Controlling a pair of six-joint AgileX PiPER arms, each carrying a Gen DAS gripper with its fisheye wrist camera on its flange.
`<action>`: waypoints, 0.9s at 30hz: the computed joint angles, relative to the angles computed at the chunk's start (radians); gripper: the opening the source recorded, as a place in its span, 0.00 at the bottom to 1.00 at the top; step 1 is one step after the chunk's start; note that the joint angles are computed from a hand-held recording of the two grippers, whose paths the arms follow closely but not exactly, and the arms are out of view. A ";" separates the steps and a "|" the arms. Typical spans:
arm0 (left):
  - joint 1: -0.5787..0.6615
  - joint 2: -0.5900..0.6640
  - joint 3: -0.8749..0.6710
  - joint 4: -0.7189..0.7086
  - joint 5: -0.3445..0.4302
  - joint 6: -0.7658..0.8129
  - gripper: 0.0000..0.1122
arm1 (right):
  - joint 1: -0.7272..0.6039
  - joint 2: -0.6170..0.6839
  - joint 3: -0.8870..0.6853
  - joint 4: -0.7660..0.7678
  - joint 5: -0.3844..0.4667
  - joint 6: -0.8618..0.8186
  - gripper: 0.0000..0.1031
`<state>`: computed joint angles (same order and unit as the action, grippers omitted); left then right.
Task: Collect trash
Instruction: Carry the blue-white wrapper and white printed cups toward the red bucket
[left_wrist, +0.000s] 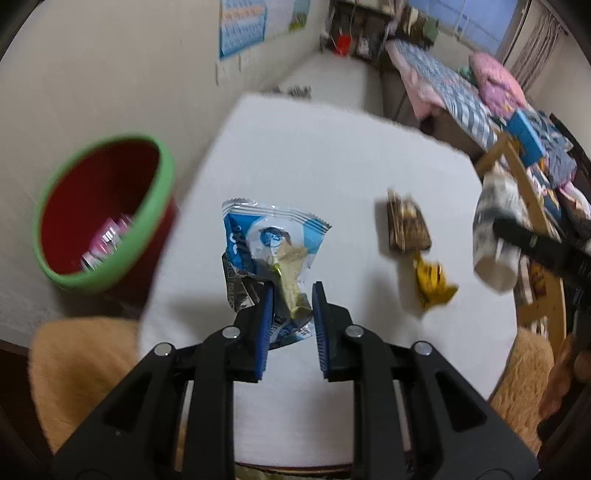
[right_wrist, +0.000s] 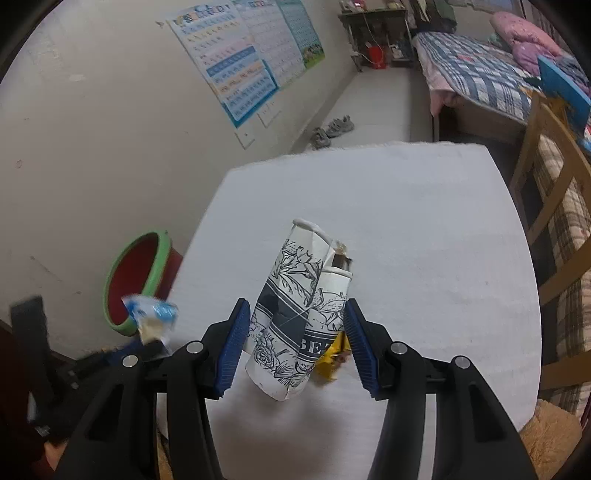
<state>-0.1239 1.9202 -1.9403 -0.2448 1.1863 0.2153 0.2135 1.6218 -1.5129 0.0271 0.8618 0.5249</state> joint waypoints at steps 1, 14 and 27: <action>0.004 -0.002 -0.019 0.004 -0.004 -0.004 0.18 | 0.005 0.001 -0.006 -0.002 0.001 -0.001 0.50; 0.041 -0.010 -0.156 0.022 -0.027 -0.016 0.18 | 0.079 0.075 -0.173 -0.039 0.068 -0.032 0.50; 0.083 -0.007 -0.162 0.042 -0.053 -0.032 0.18 | 0.130 0.175 -0.327 -0.041 0.132 -0.081 0.50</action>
<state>-0.0413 1.9136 -2.1022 -0.2025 1.1336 0.1832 0.3434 1.7971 -1.8402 -0.0141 0.9936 0.4441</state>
